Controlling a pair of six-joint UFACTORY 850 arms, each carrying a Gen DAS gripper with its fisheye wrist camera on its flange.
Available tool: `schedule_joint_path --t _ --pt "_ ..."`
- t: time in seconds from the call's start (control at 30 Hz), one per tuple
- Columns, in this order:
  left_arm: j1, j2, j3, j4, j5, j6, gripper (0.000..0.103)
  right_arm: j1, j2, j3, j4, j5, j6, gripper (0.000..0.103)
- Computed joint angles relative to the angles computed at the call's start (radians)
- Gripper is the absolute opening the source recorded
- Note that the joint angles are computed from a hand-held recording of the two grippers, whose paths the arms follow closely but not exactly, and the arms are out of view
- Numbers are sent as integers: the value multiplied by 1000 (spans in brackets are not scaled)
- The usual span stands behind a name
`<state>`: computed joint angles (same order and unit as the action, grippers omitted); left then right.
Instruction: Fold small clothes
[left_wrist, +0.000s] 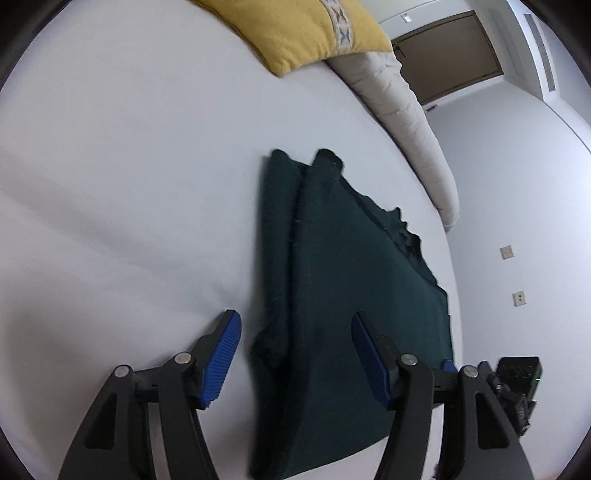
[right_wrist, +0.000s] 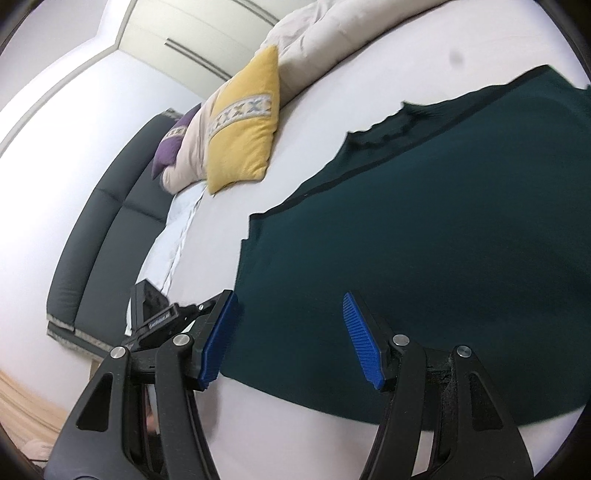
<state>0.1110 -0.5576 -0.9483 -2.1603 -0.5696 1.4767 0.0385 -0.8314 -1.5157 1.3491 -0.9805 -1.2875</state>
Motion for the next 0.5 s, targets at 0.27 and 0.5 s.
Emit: schedule_joint_path --t 0.27,0.5 --pt "12 -41 -37 66 -50 -122 32 37 -77 -94 -47 -48 103 58" --pt "24 -47 -16 19 -85 -55 19 86 -136 -195 -125 -44 201 58"
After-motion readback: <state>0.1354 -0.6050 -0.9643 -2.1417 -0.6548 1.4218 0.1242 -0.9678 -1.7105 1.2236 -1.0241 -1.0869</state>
